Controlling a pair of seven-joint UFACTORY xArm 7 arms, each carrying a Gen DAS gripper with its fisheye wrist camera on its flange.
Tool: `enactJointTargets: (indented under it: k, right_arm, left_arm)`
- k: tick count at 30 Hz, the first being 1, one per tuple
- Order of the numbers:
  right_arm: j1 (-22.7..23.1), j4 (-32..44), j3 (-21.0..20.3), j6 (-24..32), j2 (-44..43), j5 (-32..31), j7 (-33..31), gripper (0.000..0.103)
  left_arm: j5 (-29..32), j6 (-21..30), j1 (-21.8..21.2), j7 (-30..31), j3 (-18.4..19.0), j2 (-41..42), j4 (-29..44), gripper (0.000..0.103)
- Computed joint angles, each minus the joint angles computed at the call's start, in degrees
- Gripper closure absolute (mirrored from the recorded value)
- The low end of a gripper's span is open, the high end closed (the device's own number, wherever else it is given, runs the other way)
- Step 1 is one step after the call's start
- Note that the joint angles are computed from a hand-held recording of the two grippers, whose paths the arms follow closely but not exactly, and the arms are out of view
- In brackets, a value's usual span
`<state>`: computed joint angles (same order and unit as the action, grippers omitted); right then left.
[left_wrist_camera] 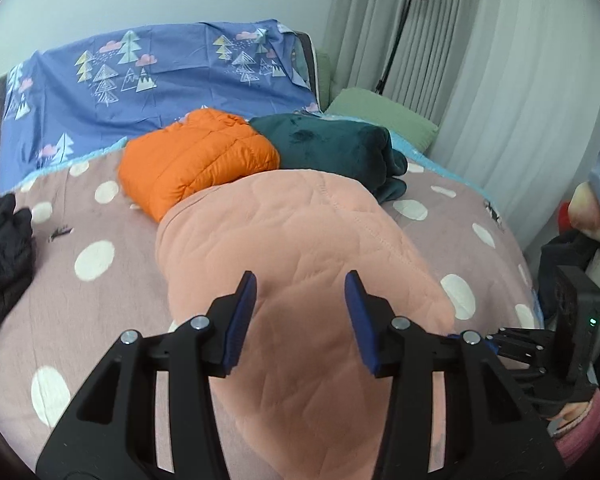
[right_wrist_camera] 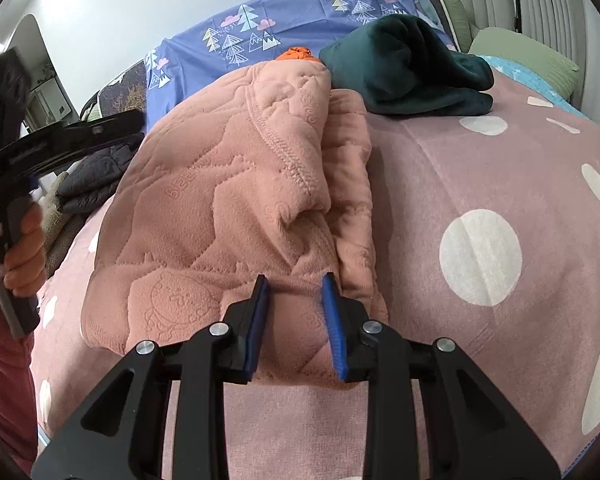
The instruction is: Fold large clothes
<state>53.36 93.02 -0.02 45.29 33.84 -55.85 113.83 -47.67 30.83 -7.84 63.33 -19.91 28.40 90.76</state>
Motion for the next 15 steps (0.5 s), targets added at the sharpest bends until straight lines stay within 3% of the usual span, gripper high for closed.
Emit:
enactJointTargets:
  k: [5, 15]
  right_arm:
    - [-0.4, -2.7, -0.4, -3.1, -1.3, -2.2, 2.7, 0.074]
    - [-1.2, -4.3, -0.1, -5.3, -2.2, -4.2, 4.6, 0.073]
  left_arm:
    - [6.8, -2.5, -3.7, -3.9, 1.3, 2.9, 1.9, 0.055]
    - [10.1, -4.9, -2.3, -3.8, -1.6, 4.8, 2.3, 0.051]
